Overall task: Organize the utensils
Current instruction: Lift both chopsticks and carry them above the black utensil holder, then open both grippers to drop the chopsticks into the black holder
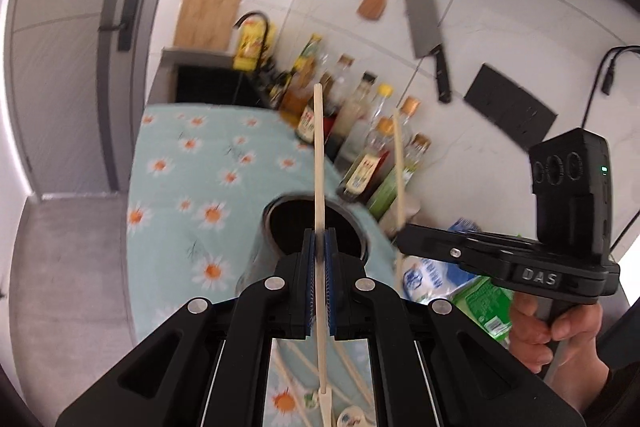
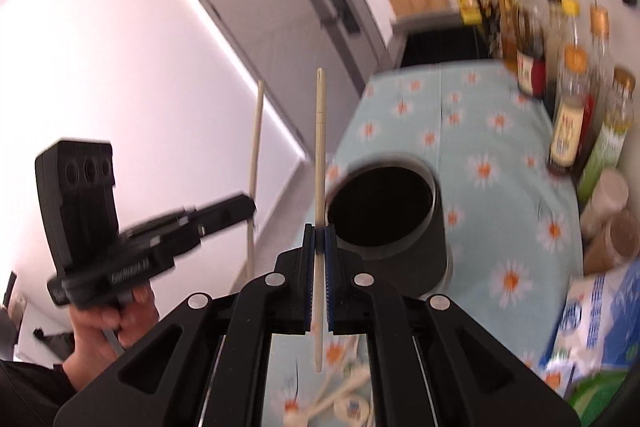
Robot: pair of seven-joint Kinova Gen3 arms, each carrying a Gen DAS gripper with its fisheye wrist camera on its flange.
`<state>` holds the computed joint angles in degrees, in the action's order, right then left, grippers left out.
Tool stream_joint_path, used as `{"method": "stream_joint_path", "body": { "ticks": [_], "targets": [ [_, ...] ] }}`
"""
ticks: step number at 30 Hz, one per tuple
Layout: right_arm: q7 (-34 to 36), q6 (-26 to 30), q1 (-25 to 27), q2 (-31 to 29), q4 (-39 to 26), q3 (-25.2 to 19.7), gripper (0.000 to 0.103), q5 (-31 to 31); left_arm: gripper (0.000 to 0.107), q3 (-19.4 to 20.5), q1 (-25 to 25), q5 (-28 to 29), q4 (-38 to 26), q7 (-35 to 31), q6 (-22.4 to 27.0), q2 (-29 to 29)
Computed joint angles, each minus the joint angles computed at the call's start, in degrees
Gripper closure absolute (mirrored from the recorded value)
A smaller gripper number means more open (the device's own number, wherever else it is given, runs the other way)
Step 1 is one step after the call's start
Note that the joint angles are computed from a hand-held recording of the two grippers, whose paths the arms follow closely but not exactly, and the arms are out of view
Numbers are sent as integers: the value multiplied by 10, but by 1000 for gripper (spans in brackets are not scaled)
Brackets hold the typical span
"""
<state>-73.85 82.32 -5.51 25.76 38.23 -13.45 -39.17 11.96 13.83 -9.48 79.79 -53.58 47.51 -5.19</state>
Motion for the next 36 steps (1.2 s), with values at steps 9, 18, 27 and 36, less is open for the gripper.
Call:
{"method": "stream_joint_path", "body": {
  "ticks": [9,18,27,36],
  "targets": [
    [41,-153,20,-4,36,-12,97,-49,103,-6,-28,-19,52,-13,-210,2],
    [28,-184,0,14,35,-8,97,-13,103,-26,-31,4,81,-32,-287,36],
    [-8,-159,-1,27,29,-10,94,2,102,-42,-27,51,106,-63,-300,34],
    [-8,-166,15,0,66,-11,80,-17,102,-25,-35,20,113,-25,-283,18]
  ]
}}
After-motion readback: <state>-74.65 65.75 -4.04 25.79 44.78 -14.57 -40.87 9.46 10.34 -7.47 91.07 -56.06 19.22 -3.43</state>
